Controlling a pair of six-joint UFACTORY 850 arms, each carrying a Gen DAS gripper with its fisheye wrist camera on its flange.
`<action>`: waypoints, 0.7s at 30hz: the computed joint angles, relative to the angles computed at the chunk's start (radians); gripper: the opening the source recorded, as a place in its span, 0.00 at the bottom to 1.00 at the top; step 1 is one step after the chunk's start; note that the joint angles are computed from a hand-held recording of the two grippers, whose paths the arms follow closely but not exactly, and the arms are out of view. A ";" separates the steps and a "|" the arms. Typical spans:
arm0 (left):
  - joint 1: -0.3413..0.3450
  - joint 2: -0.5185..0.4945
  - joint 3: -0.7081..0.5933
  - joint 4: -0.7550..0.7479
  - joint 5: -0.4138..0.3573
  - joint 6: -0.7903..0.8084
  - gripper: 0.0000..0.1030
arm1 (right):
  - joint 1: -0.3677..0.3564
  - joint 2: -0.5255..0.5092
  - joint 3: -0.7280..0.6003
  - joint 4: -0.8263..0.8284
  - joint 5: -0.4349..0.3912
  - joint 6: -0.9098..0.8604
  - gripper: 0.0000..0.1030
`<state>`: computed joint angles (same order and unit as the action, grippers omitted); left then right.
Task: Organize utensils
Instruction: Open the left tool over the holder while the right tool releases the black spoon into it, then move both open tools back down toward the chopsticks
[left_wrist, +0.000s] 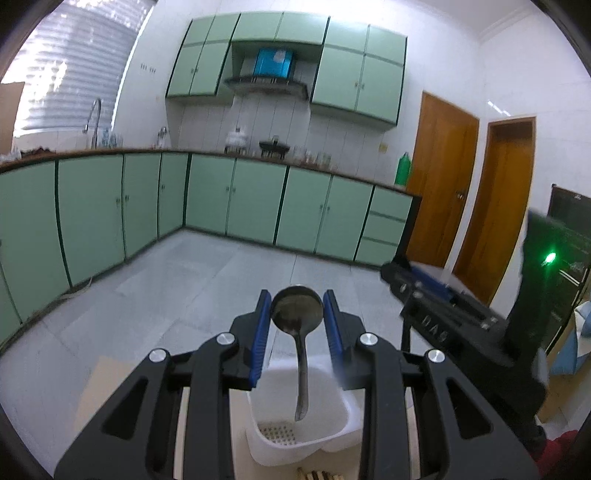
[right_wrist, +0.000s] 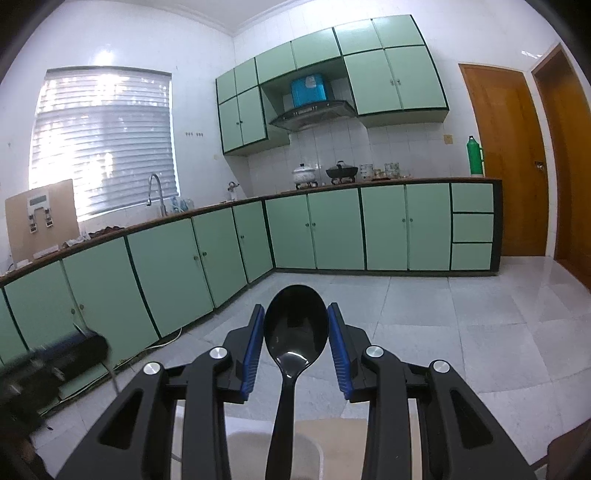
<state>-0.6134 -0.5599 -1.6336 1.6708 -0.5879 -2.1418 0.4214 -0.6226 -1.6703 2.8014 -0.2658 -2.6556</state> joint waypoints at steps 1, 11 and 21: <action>0.003 0.004 0.015 0.003 0.005 -0.010 0.27 | -0.001 -0.005 -0.003 -0.028 0.003 0.030 0.33; -0.002 0.052 0.100 -0.006 -0.003 -0.021 0.36 | -0.020 0.058 0.103 -0.246 -0.005 0.268 0.45; -0.107 0.193 0.297 -0.079 -0.079 -0.008 0.58 | -0.046 0.332 0.484 -0.395 -0.013 0.463 0.67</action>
<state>-0.7200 -0.3665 -1.3369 1.5916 -0.6667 -2.1500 0.3752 -0.2904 -1.1859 2.4061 -0.2786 -2.1922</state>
